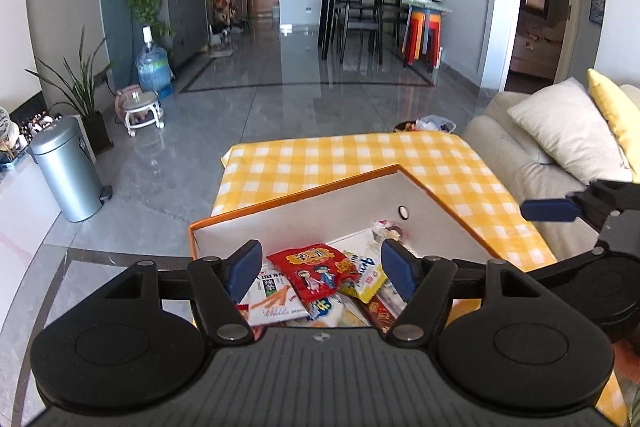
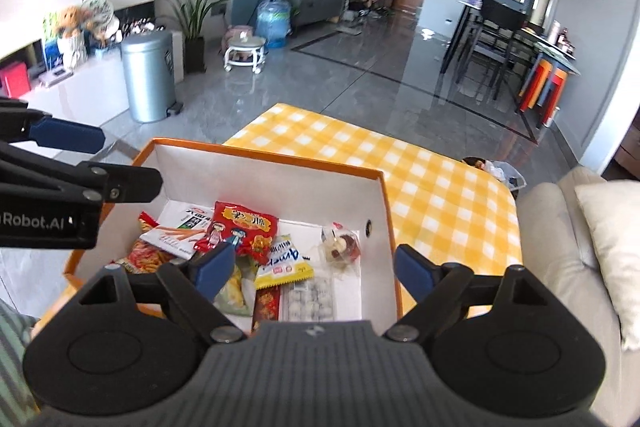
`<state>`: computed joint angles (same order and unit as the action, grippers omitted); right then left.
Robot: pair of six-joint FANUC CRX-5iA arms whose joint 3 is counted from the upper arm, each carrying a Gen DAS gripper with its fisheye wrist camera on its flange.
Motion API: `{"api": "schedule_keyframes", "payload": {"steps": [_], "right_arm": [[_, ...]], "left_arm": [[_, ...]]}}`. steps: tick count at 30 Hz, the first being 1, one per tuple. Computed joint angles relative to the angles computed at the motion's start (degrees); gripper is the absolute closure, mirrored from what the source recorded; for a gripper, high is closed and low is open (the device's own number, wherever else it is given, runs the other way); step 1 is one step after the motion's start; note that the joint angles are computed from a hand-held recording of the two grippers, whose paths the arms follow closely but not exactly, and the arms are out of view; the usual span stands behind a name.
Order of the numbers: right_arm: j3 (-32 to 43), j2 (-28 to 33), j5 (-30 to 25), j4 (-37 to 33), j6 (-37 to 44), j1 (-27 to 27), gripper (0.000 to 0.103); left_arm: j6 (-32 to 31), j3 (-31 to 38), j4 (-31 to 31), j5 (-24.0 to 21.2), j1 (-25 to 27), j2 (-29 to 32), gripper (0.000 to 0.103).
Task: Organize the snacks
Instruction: 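Open both tools to release the snacks in the box, then move both tools down toward the clear bag and green sausage stick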
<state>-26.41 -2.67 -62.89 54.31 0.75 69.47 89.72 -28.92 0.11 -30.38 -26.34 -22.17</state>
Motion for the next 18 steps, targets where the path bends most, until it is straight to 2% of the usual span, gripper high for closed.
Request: {"api": "schedule_keyframes", "payload": {"steps": [4, 9, 15, 18], "right_arm": [[-2.1, -1.7, -5.7, 0.2, -7.5, 5.0, 0.018], [-3.9, -2.9, -11.4, -1.8, -15.9, 10.9, 0.018], [-5.0, -3.4, -16.5, -5.6, -24.3, 17.0, 0.018], [-5.8, -4.2, -17.5, -8.4, -27.9, 19.3, 0.018]], "left_arm": [[5.1, -1.4, -4.7, -0.7, -2.5, -3.0, 0.022], [7.4, -2.8, -7.0, -3.8, -4.8, -4.4, 0.022], [8.4, -5.1, -6.5, -7.4, -6.8, -5.2, 0.022], [7.3, -7.2, -3.8, -8.5, -7.0, -6.1, 0.022]]}}
